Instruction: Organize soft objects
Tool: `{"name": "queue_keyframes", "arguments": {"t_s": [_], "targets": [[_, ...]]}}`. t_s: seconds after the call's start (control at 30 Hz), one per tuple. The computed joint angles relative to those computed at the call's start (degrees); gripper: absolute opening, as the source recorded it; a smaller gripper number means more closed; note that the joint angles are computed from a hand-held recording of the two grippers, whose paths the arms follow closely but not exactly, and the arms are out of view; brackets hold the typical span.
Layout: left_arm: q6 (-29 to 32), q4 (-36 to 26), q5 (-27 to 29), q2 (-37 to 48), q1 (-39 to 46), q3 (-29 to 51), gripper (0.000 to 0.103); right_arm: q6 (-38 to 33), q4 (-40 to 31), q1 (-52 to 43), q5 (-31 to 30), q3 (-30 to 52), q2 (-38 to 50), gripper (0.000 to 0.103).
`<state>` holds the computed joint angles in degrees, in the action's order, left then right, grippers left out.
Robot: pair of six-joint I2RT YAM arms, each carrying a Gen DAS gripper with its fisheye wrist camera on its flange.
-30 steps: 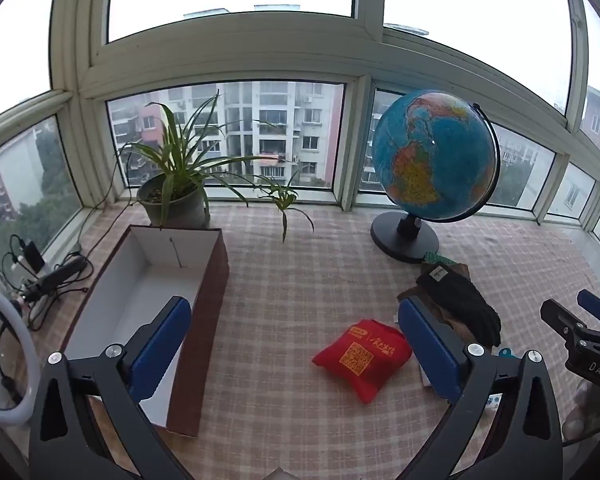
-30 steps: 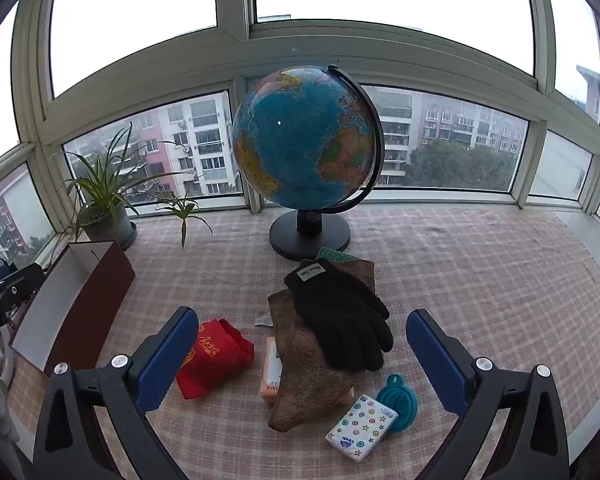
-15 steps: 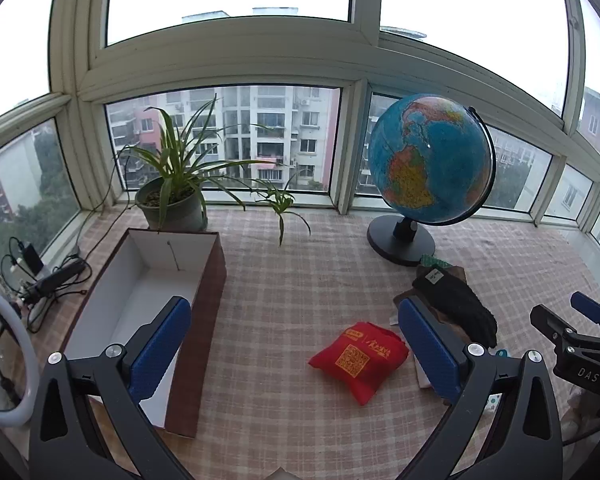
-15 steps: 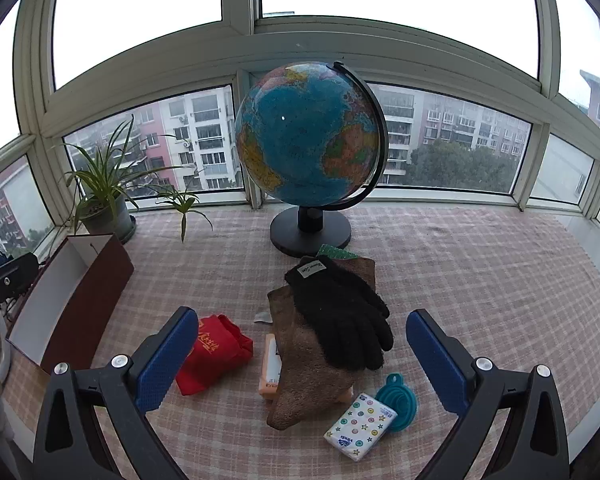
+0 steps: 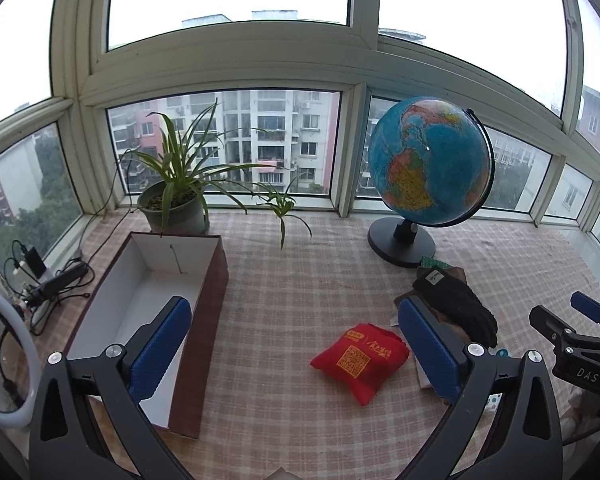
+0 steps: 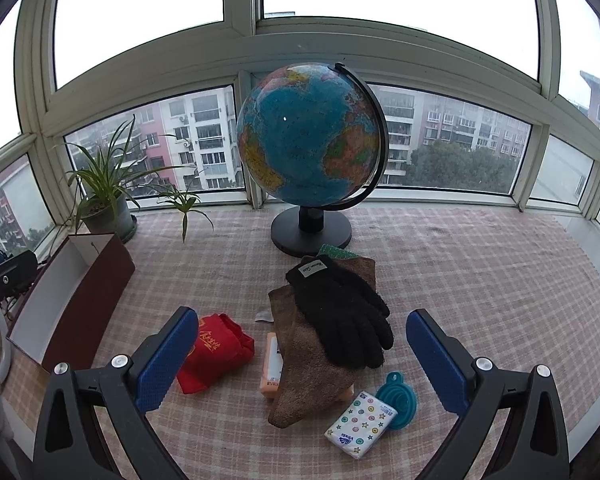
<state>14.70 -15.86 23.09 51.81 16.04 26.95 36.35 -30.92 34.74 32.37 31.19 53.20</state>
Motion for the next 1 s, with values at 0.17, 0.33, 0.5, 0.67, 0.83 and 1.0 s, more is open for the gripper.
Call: {"name": "queue_keyframes", "arguments": {"t_s": [0.17,0.33,0.5,0.67,0.83,1.0], "targets": [[0.18,-0.11,0.03,-0.3,0.17,-0.09,0.103,0.18,0.01,0.07,0.08,0.05,0.25,0.103],[0.22,-0.03,-0.4,-0.08,-0.28,-0.04,0.103,0.32,-0.02,0.09,0.04,-0.07,0.26,0.103],[0.25,0.19,-0.78,0.18,-0.62,-0.22,0.103,0.13,0.16,-0.18,-0.33,-0.06,0.49,0.103],[0.41,0.26,-0.63,0.18,-0.47,-0.32,0.103,0.27,0.14,0.08,-0.19,0.04,0.66,0.103],[0.53,0.48,-0.78,0.06,-0.66,-0.67,0.103,0.31,0.11,0.02,-0.26,0.17,0.79,0.103],[0.46,0.52,-0.85,0.02,-0.77,-0.72,0.103,0.38,0.34,0.01,-0.34,0.01,0.99,0.103]]}}
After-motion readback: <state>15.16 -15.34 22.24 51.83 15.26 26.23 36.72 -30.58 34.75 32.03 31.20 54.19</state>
